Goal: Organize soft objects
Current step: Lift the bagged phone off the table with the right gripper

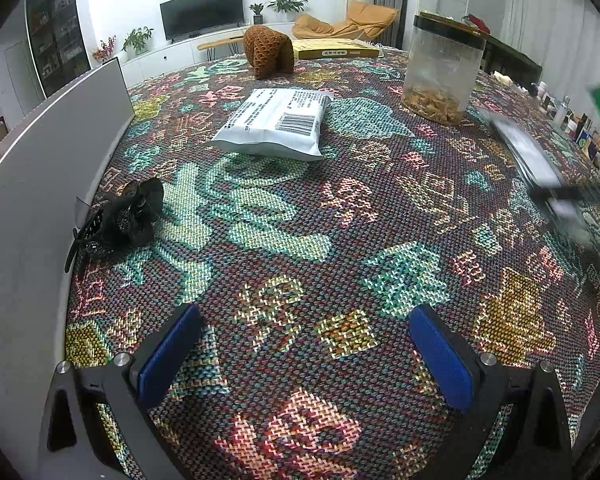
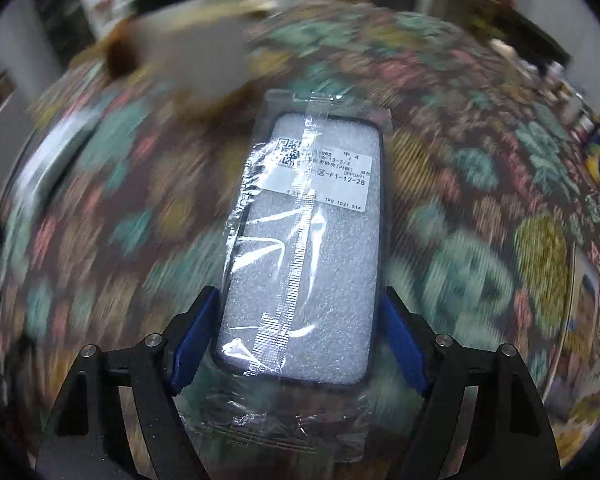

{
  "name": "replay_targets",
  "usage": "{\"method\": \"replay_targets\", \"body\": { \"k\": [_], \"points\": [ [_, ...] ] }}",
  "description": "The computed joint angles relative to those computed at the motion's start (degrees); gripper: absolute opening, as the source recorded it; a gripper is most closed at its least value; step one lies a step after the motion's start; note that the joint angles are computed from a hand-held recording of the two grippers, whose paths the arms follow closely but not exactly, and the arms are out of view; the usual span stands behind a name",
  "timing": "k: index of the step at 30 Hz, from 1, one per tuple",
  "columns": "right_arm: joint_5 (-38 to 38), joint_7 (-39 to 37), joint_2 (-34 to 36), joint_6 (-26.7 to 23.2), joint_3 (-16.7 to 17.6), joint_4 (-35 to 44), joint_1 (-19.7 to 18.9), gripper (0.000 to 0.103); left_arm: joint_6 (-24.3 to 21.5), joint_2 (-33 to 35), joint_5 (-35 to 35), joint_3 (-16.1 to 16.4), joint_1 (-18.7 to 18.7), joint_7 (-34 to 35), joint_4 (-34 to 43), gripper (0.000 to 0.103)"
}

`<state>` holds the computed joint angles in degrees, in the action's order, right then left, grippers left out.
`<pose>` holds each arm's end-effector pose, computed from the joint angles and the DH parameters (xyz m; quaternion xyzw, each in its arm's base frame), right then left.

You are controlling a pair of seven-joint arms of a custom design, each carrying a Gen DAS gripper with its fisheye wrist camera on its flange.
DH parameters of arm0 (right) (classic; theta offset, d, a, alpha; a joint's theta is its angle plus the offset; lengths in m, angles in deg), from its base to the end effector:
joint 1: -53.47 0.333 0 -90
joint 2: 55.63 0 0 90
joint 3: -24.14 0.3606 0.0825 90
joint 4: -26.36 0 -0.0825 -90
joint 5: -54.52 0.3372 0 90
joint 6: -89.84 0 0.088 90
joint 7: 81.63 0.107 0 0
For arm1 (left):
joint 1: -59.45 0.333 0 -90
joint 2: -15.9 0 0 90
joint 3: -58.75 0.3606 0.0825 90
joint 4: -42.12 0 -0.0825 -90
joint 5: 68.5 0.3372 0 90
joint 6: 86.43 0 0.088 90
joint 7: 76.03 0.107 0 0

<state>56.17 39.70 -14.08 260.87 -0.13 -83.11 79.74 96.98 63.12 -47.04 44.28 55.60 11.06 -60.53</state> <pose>0.6574 0.0639 0.2563 -0.5428 0.8062 -0.2018 0.1210 0.6575 -0.2149 0.2424 -0.4796 0.8212 -0.2710 0.1491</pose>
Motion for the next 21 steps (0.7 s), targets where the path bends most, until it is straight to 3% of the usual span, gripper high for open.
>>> {"method": "replay_targets", "body": {
  "k": [4,7,10,13,19,21],
  "points": [
    [1.6,1.4,7.0,1.6,-1.2,9.9,-3.7,0.086,0.1,0.0,0.0,0.1,0.0,-0.1,-0.1,0.103],
    [2.4,1.9,7.9,-1.0,-1.2,13.0,-4.5,0.085,0.1,0.0,0.1,0.1,0.0,-0.1,-0.1,0.103],
    [3.5,4.3,5.4,8.8,-5.3,5.0,0.7,0.085,0.1,-0.1,0.1,0.0,0.0,-0.2,-0.2,0.103],
    [6.3,4.2,5.0,13.7,-9.1,-0.1,6.3,0.085,0.2,-0.1,0.1,0.0,0.1,-0.2,-0.3,0.103],
    [9.5,0.9,7.6,7.9,-10.4,1.7,8.8,0.085,0.2,-0.1,0.2,0.0,0.0,-0.3,-0.2,0.103],
    [10.3,1.0,7.9,8.4,-11.1,1.2,9.5,0.085,0.2,-0.1,0.2,0.0,0.1,-0.3,-0.3,0.103]
  ]
}}
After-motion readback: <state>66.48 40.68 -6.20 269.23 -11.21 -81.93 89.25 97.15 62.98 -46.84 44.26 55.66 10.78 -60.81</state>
